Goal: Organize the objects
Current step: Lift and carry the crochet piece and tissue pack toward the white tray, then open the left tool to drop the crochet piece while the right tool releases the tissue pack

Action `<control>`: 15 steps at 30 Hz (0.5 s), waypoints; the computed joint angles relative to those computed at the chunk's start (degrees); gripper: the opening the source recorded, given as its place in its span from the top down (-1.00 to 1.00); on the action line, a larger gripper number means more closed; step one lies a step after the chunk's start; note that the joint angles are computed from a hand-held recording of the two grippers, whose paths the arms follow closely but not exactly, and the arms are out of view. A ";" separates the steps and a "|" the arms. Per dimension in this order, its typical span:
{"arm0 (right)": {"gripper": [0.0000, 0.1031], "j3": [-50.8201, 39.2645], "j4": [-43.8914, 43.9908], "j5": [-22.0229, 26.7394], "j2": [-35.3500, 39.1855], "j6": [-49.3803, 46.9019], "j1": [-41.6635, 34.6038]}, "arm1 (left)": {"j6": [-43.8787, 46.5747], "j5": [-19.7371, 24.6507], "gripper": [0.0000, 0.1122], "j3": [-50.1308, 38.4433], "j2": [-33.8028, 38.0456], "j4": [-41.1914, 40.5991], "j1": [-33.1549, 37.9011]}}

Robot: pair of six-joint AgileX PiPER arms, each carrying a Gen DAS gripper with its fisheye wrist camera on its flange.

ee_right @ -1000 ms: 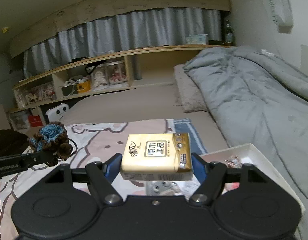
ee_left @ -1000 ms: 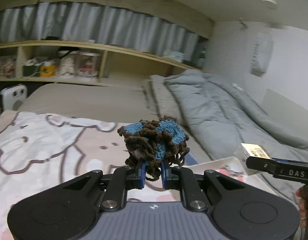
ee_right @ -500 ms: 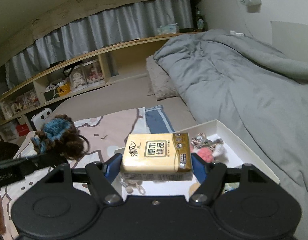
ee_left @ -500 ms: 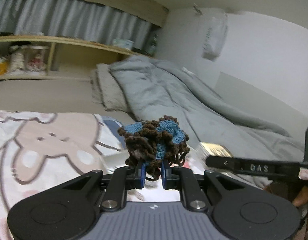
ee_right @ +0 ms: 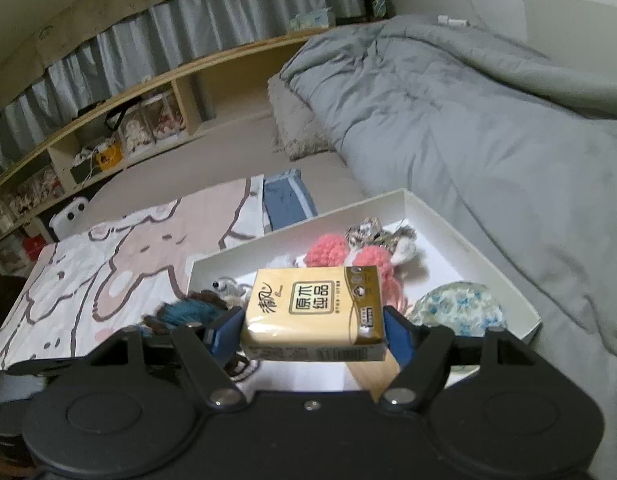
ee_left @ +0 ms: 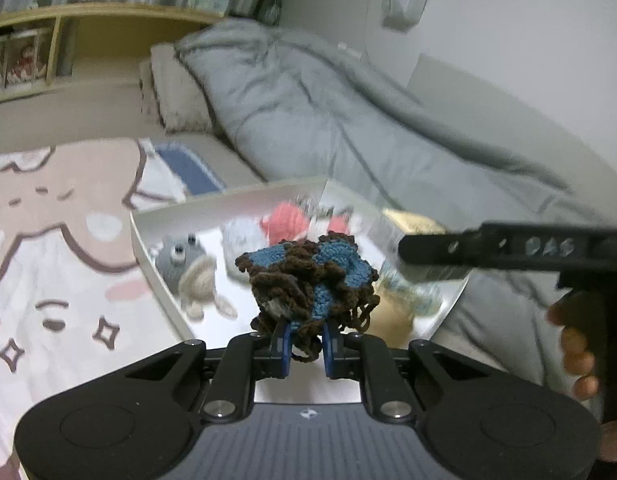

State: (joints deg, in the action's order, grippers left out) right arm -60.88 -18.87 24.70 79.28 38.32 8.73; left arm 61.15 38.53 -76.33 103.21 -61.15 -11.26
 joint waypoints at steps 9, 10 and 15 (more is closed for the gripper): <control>-0.44 -1.49 22.81 2.48 3.17 -22.09 -3.98 | -7.80 -5.63 0.71 -1.40 2.31 11.00 -1.68; -0.44 -1.86 22.36 3.22 3.68 -21.75 -3.91 | -7.78 -5.42 0.71 -1.57 2.52 11.02 -1.46; -0.44 -3.15 23.23 5.78 5.46 -22.97 -3.72 | -7.07 -6.78 0.71 -1.62 2.69 11.38 -1.91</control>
State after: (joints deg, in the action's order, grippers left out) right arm -64.03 4.36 30.48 84.74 15.34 5.01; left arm 54.09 31.74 -77.96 105.89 -49.78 -13.17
